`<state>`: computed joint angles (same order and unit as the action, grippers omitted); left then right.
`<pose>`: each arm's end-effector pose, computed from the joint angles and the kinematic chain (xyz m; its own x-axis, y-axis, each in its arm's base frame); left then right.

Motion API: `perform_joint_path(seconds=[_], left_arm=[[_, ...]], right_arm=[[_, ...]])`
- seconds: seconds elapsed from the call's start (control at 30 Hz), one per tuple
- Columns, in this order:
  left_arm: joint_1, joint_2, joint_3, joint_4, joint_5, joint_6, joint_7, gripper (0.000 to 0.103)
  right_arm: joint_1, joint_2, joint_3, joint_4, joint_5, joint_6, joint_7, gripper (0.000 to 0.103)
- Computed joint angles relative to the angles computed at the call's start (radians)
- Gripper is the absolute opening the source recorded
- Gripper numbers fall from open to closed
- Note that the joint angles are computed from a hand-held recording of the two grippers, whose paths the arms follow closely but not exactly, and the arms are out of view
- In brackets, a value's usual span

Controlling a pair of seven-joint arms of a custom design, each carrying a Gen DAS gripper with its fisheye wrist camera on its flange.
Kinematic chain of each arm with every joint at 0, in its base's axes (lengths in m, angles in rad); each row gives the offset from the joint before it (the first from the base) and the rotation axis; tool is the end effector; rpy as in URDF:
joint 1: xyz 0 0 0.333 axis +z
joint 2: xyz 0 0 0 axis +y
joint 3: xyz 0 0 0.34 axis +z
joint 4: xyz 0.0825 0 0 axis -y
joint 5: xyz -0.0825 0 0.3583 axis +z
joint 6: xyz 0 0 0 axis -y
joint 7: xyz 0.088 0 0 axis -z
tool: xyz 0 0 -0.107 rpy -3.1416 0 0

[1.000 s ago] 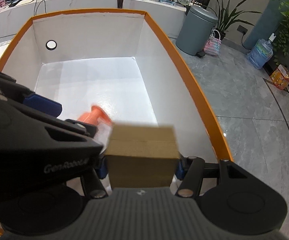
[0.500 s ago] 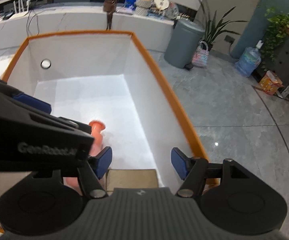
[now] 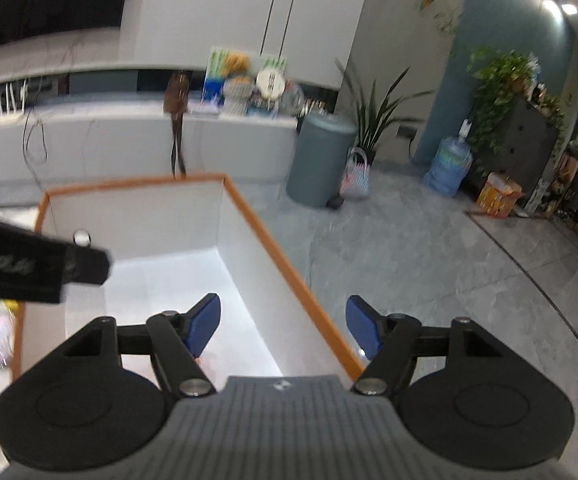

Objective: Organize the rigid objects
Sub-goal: 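Move both grippers back toward the objects on the table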

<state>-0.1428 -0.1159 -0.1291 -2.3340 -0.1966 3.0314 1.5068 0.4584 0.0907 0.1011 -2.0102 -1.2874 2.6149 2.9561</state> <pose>0.5001 -0.1265 0.5190 -0.1044 -0.9769 0.1864 -0.7088 -0.0584 -0.7030 0.4852 0.3271 0.4908 0.0736 -0.9791 0.1895 -0.5596 -0.1978 -0.8048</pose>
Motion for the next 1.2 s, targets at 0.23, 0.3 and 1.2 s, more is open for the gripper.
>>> perform_joint_path(seconds=[0.23,0.3,1.2], left_arm=[[-0.026,-0.089,0.073,-0.121,-0.098,0.08,0.086,0.07],[0.004,-0.117,0.066,-0.161,-0.071,0.1,0.063,0.07],[0.066,-0.374,0.31,-0.625,0.112,0.235,0.126,0.075]], right_arm=[[0.029,-0.012,0.025,0.004,-0.13,0.007,0.125,0.069],[0.042,-0.009,0.035,0.007,-0.163,0.005,0.148,0.069],[0.208,0.143,0.054,0.044,-0.009,0.166,-0.089,0.07]])
